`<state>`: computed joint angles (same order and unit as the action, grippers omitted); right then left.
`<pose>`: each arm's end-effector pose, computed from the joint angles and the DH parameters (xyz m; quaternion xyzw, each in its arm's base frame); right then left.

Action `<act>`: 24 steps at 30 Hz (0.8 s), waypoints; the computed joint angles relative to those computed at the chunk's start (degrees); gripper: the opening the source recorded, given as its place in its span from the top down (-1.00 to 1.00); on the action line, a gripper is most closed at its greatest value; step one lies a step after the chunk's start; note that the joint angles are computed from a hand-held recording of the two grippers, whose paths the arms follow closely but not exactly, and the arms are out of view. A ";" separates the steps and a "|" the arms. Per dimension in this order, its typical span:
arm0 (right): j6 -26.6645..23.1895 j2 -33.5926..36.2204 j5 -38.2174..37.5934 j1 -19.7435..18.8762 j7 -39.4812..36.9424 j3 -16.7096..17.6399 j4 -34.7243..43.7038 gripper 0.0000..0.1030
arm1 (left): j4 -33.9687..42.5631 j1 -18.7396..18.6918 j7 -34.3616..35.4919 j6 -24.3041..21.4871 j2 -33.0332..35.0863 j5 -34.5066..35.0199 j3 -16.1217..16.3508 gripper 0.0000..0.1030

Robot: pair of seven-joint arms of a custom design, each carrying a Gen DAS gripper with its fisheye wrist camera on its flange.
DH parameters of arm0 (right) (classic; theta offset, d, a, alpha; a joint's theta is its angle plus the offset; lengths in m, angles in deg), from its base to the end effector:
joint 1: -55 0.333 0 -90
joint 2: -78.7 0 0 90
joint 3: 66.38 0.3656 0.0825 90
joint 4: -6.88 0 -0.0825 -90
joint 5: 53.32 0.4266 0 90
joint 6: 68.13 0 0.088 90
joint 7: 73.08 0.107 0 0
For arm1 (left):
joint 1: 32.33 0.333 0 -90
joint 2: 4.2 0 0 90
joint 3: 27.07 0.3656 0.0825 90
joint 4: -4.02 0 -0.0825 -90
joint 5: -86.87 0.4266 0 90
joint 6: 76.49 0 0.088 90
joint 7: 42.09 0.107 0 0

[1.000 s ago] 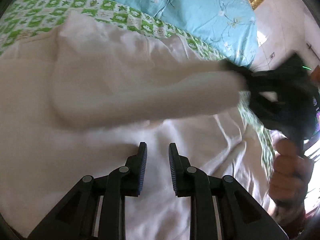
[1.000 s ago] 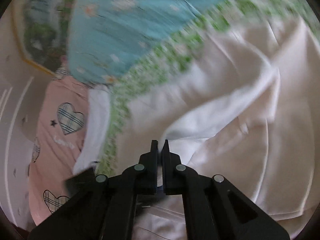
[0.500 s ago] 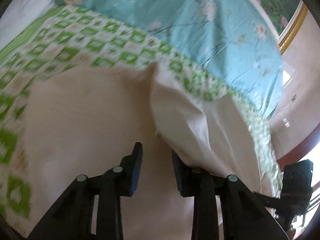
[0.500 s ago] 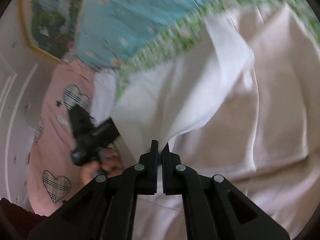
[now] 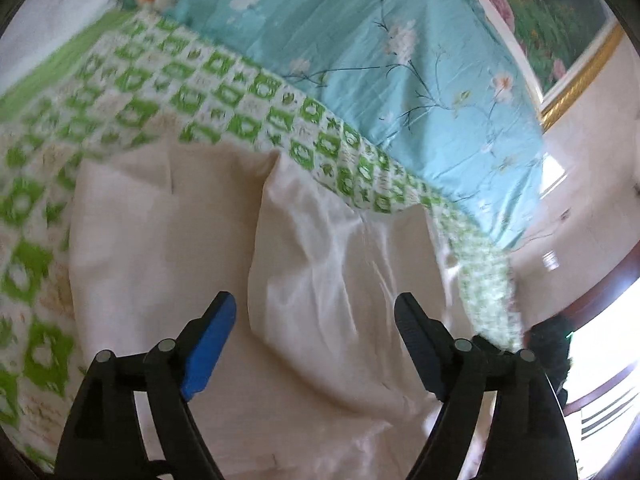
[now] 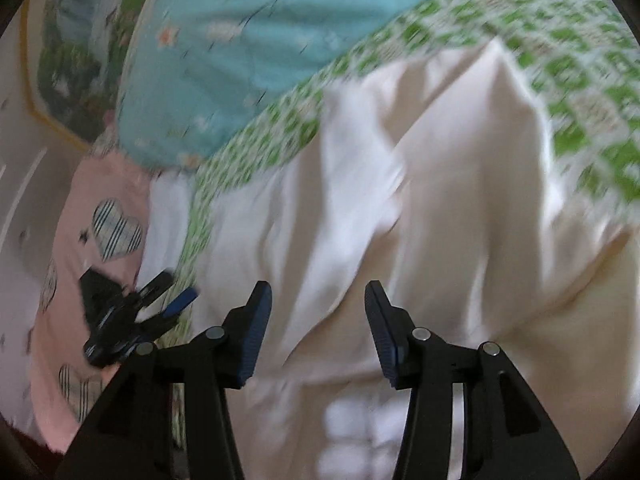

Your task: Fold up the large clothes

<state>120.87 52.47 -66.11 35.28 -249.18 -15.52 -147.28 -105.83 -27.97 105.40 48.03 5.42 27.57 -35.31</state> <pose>0.3751 0.2713 0.4384 -0.3597 0.8162 -0.0671 0.4471 0.6571 -0.0732 0.4610 0.4682 -0.7710 0.4199 0.0998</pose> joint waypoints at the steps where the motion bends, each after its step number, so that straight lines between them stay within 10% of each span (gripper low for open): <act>1: -0.20 -0.34 0.10 -0.85 0.03 0.13 -0.17 0.04 | -0.10 -0.61 0.44 1.88 0.01 1.24 -0.17 -0.59; 4: -0.61 0.14 -0.99 -6.58 -0.73 2.68 0.96 0.04 | 0.88 -2.62 -1.20 5.58 2.27 6.43 -0.88 -0.40; 8: 1.11 7.29 -2.96 -12.12 -4.45 4.88 3.72 0.04 | 3.24 -2.30 -2.85 1.51 5.54 10.31 -1.67 0.87; 9: 2.05 9.68 -3.07 -12.80 -6.01 5.32 4.50 0.07 | 3.06 -1.86 -1.96 0.97 5.45 9.74 -1.94 0.89; 11: 4.50 14.05 -3.58 -10.91 -8.54 3.36 5.51 0.91 | 2.07 -0.91 -0.07 0.41 4.25 7.92 -2.14 0.92; 16: 7.99 6.07 -0.85 -2.74 -9.08 -3.54 2.78 0.91 | -0.26 1.78 4.72 -5.38 0.62 1.79 -0.71 0.93; 24: -13.29 7.64 -2.09 14.13 -11.42 -18.31 3.91 0.90 | -3.25 -0.75 2.69 -2.58 1.72 7.80 0.01 0.92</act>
